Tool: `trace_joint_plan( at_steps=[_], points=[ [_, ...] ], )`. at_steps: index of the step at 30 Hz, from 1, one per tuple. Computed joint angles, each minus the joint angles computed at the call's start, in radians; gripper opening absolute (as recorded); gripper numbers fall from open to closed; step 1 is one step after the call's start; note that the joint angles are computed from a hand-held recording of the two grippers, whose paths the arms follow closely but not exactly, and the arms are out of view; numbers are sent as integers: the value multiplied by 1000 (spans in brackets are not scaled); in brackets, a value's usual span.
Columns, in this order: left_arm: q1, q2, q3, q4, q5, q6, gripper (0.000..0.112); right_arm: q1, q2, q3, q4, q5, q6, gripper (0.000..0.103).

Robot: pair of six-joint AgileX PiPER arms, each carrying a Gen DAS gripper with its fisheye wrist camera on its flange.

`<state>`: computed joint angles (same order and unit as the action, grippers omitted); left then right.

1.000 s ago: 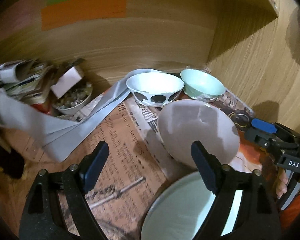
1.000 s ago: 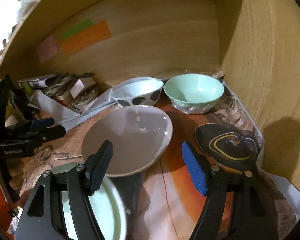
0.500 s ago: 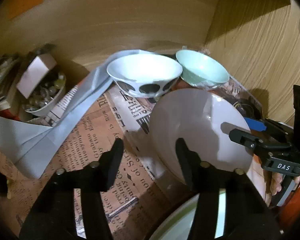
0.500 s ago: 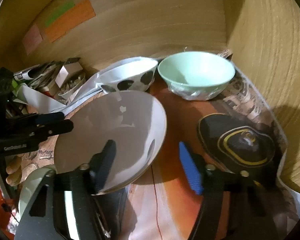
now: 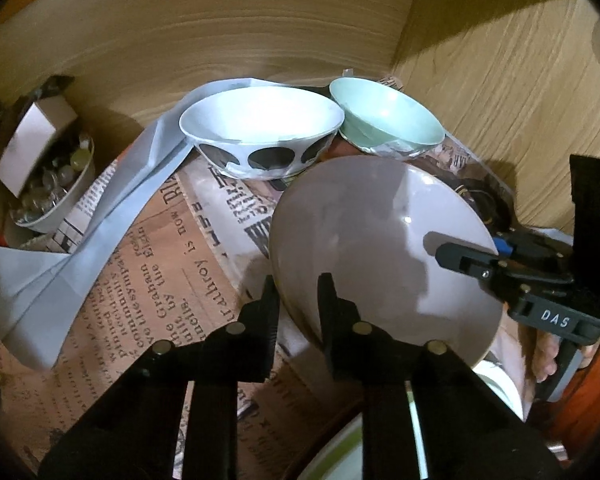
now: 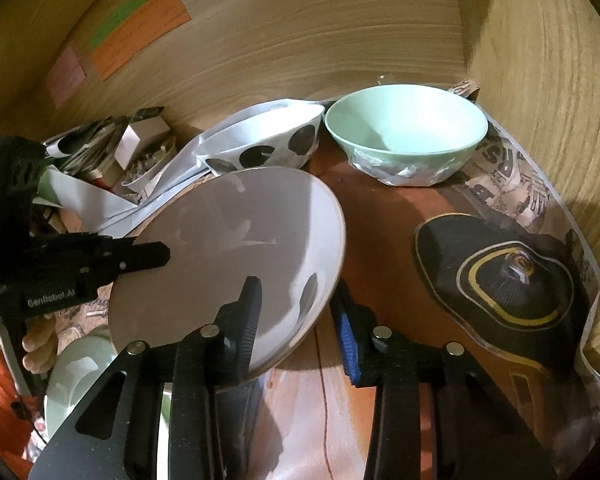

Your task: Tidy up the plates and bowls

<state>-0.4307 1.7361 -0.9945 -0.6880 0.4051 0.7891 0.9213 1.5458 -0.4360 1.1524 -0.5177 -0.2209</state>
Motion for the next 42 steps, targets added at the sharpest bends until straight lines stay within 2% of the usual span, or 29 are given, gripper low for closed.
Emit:
trace_joint_plan(
  at_steps=[4, 8, 18, 24, 33, 42],
  points=[
    [-35, -21, 24, 107, -53, -107, 18, 12, -4, -7, 49, -12, -36, 29],
    [-46, -38, 39, 113, -79, -117, 18, 17, -32, 7, 43, -21, -17, 29],
    [-33, -122, 90, 19, -92, -34, 18, 145, -108, -12, 263, -148, -201, 29],
    [-16, -232, 172, -56, -108, 38, 18, 236, -126, -42, 354, -227, -278, 29],
    [37, -397, 295, -156, -118, 141, 18, 348, -106, -101, 406, -309, -325, 29],
    [149, -574, 411, -189, -65, 197, 18, 421, -49, -196, 428, -340, -386, 29]
  ],
)
